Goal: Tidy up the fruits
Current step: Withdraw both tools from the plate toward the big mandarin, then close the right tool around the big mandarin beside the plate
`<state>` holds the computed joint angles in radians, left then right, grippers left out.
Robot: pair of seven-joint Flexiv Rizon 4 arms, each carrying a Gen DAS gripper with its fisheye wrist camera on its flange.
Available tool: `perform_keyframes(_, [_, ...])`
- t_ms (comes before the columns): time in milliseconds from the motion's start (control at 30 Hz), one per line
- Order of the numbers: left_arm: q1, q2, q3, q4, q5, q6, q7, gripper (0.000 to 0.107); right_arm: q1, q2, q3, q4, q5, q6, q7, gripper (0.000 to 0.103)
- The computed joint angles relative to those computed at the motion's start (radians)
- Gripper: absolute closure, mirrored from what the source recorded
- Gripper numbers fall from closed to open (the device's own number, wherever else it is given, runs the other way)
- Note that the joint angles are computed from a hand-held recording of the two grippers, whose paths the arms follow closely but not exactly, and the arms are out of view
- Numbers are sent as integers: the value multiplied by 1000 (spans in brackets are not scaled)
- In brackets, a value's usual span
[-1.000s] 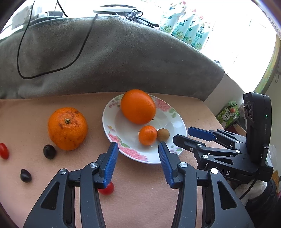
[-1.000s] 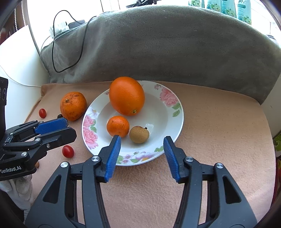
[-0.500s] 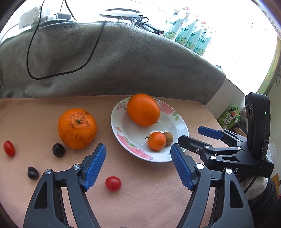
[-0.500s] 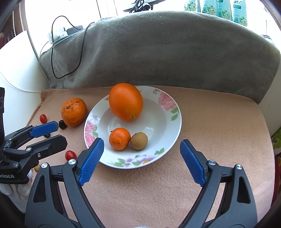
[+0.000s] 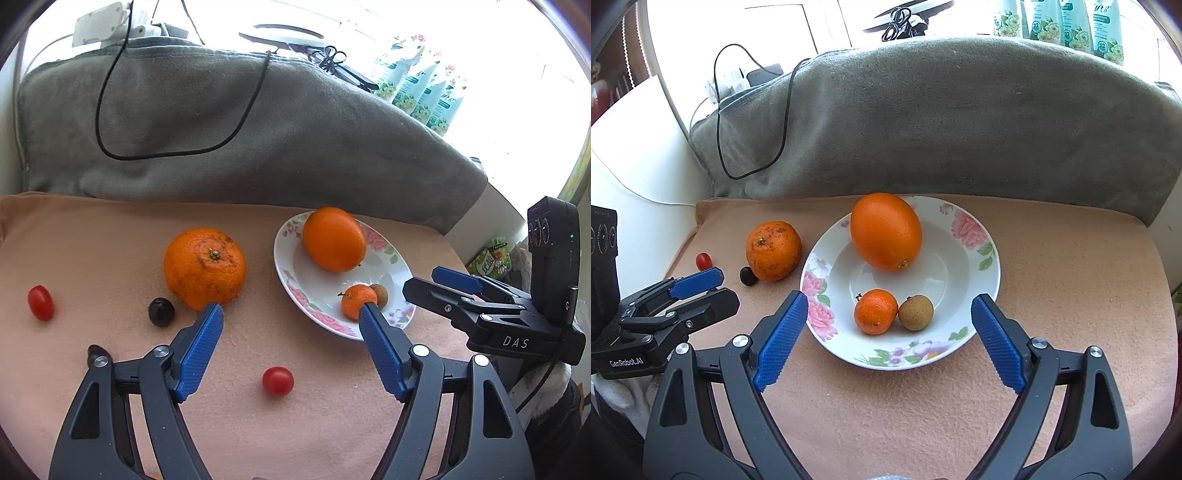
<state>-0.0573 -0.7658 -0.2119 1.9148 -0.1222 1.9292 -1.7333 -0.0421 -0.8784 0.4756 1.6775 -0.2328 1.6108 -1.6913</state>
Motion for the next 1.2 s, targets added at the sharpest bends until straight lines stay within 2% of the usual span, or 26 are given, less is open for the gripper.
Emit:
perform_keyframes(533, [52, 3, -7, 31, 12, 20, -39, 31, -16, -48, 129, -121, 87, -140, -105, 11])
perform_keyframes(833, [77, -7, -13, 33, 22, 20, -51, 31, 20, -75, 154, -221, 187, -242, -186, 11])
perform_keyframes(1200, [96, -28, -23, 7, 28, -3, -37, 31, 100, -100, 124, -333, 291, -359, -278, 11])
